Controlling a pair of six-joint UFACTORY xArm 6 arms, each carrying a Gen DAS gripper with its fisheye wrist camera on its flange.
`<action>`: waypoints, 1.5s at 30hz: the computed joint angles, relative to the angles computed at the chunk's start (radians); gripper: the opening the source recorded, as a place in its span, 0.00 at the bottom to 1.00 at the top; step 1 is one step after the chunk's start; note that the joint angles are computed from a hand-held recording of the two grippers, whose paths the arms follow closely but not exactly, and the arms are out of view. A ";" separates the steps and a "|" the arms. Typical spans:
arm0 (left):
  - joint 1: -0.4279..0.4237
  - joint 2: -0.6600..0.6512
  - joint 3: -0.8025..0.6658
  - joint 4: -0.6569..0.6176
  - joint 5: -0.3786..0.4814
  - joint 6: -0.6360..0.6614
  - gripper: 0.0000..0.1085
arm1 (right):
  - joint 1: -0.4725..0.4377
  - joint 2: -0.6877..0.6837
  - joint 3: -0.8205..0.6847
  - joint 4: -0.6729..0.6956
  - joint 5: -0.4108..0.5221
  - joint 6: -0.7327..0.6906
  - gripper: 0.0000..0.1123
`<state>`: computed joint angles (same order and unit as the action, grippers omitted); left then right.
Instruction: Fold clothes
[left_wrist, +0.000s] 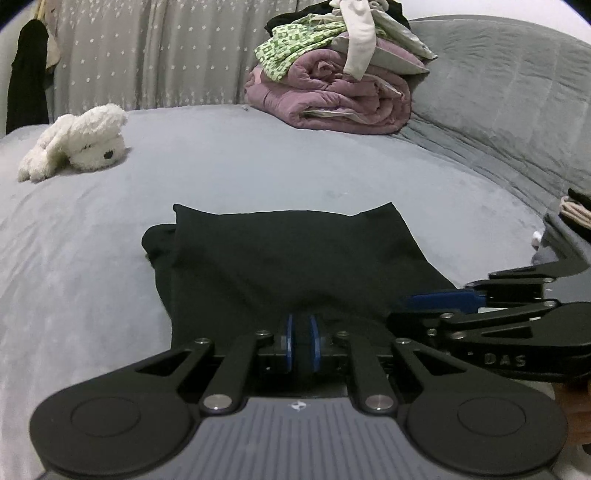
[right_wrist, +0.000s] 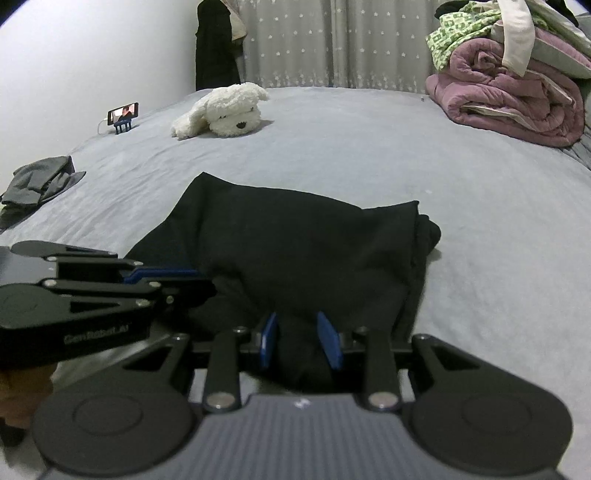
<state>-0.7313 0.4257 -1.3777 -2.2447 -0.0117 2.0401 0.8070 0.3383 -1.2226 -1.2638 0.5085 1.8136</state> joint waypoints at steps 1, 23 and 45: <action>0.001 0.001 -0.003 -0.023 -0.002 0.028 0.13 | 0.002 -0.011 0.012 -0.001 0.004 0.004 0.23; -0.020 -0.043 0.037 -0.171 0.007 0.294 0.14 | 0.019 -0.062 0.080 0.029 -0.019 -0.042 0.24; 0.089 -0.115 0.166 -0.165 0.068 0.224 0.09 | -0.002 -0.097 0.126 0.113 -0.020 -0.089 0.16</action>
<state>-0.6423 0.3105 -1.2117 -2.4102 0.0566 2.2637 0.8055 0.2410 -1.0963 -1.1511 0.4881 1.7249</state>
